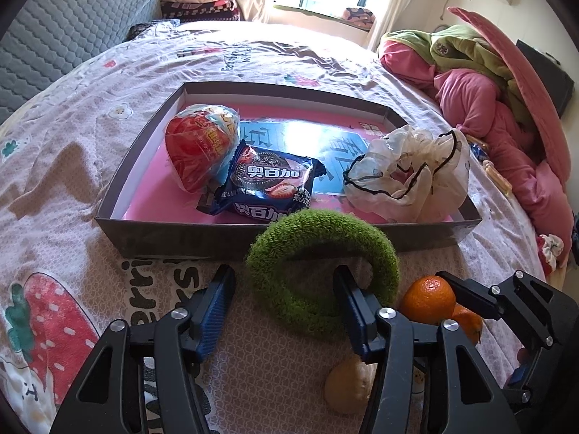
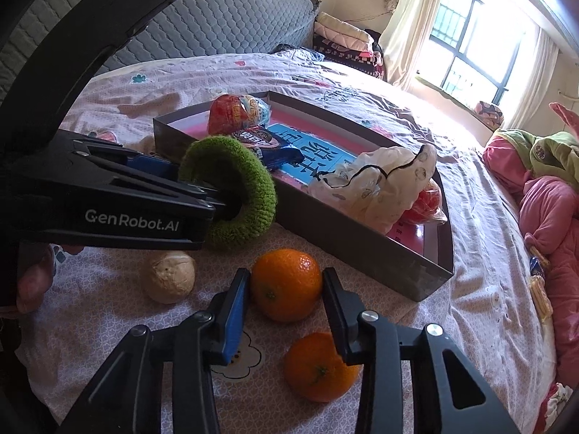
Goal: Organize objects
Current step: 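Close the left tool on the green fuzzy ring, then lift the green ring with the left tool while the right tool grasps an orange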
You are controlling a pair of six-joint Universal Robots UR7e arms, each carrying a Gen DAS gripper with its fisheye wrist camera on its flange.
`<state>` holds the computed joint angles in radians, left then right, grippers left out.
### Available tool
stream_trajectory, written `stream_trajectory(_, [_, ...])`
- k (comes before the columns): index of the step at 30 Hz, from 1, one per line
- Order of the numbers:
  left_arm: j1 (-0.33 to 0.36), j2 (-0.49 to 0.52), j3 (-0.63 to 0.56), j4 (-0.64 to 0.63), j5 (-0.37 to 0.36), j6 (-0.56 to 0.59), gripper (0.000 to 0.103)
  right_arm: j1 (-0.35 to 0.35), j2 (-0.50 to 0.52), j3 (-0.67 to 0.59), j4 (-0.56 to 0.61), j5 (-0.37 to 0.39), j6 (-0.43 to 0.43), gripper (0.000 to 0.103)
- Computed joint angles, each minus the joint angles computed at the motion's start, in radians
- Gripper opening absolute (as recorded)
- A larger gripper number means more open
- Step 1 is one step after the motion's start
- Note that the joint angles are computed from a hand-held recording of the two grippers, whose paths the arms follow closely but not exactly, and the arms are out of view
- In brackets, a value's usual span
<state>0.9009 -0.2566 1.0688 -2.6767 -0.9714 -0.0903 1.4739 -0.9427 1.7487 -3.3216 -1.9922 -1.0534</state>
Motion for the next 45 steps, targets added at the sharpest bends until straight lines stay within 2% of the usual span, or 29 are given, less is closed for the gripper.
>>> stream_trajectory(4, [-0.001, -0.003, 0.01, -0.016, -0.015, 0.018, 0.038, -0.004, -0.006, -0.002, 0.01, 0.018, 0.017, 0.04])
stream_trajectory(8, [-0.01, -0.001, 0.019, -0.042, 0.005, 0.046, 0.026, -0.01, -0.017, 0.0, 0.028, 0.04, 0.049, 0.04])
stream_trajectory(12, [-0.016, -0.004, 0.029, -0.061, 0.014, 0.065, 0.021, -0.012, -0.022, 0.003, 0.031, 0.045, 0.063, 0.04])
stream_trajectory(24, [-0.031, -0.021, 0.062, -0.103, 0.025, 0.09, 0.016, -0.019, -0.043, 0.01, 0.036, 0.076, 0.113, 0.04])
stream_trajectory(45, [-0.076, -0.067, 0.136, -0.159, 0.086, 0.086, 0.015, -0.018, -0.078, 0.026, -0.019, 0.131, 0.153, 0.04])
